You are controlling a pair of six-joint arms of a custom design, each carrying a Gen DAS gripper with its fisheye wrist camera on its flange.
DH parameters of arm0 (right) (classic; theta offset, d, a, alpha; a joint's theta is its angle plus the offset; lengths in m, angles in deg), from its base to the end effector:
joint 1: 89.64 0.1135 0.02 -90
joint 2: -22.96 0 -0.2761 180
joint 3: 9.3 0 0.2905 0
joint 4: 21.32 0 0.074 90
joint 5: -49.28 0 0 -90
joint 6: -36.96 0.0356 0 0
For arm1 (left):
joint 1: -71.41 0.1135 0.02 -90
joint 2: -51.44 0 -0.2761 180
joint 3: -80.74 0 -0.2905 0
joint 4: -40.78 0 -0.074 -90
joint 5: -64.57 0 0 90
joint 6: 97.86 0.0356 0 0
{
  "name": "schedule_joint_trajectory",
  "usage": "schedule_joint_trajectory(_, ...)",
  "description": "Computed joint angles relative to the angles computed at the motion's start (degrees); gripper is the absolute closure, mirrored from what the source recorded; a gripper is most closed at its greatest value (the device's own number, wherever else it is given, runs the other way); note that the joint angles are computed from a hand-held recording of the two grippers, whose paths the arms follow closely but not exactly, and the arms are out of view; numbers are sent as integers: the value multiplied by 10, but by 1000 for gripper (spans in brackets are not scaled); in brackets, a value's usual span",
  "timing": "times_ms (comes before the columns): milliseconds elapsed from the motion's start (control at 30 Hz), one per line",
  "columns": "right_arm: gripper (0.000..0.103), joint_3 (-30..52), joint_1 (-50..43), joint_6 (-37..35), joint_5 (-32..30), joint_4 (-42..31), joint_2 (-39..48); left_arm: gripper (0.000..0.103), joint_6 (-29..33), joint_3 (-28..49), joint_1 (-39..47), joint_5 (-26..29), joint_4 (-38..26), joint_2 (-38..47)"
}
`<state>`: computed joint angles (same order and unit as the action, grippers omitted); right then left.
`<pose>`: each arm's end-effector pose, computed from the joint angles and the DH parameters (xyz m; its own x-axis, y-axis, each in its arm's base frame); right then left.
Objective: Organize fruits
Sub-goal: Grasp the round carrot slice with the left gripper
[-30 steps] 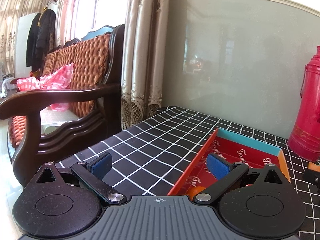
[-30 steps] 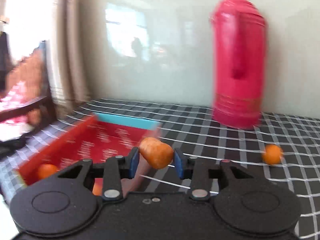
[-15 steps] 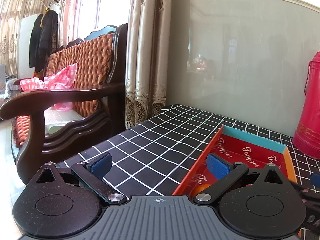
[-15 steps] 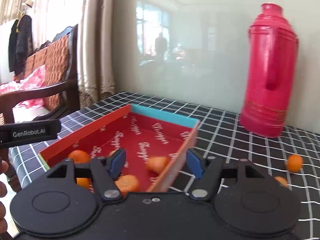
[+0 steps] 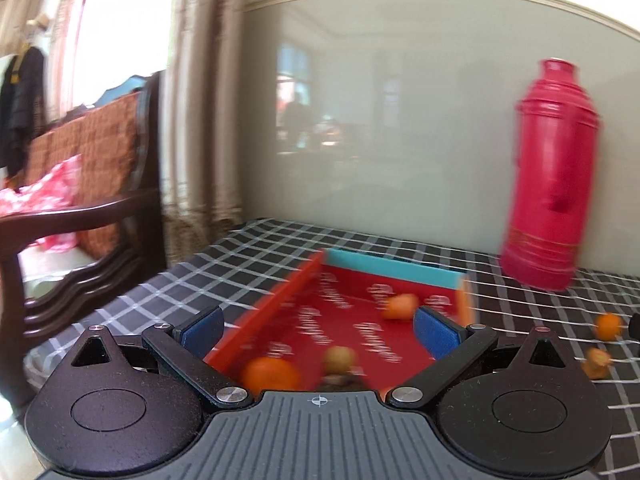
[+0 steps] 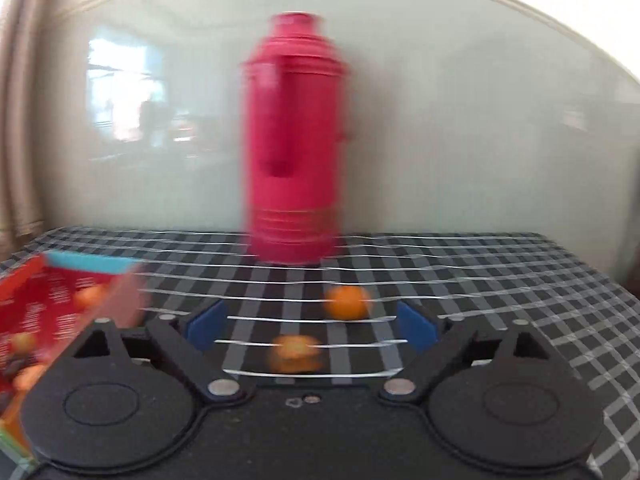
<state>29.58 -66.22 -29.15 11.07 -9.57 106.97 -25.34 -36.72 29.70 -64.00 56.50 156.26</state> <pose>0.2647 0.0842 0.1294 -0.3173 0.1355 -0.9386 0.5302 0.8460 -0.0571 0.3109 -0.2473 0.1394 -0.3496 -0.0030 -0.9369 -0.0012 1.0000 -0.0028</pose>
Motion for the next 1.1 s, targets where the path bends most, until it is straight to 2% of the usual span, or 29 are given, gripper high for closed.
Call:
schedule_joint_trajectory(67, 8, -23, -15, 19, 32, -17, -25, 3, 9, 15, -18, 8, 0, 11)
schedule_joint_trajectory(267, 6, -43, -47, 86, 138, -71, -47, 3, 46, 71, -67, 36, 1, 58)
schedule_joint_trajectory(500, 6, -45, -84, 215, 199, -222, -72, 3, 54, 179, -99, 93, -72, 133)
schedule_joint_trajectory(567, 6, -55, -100, 211, 196, -228, -82, 3, 50, 216, -104, 106, -99, 159)
schedule_joint_trajectory(800, 6, -99, -156, 120, 144, -135, -111, 3, 56, 360, -126, 119, -167, 256)
schedule_joint_trajectory(1100, 6, -106, -163, 110, 116, -129, -129, 3, 48, 472, -135, 114, -241, 331)
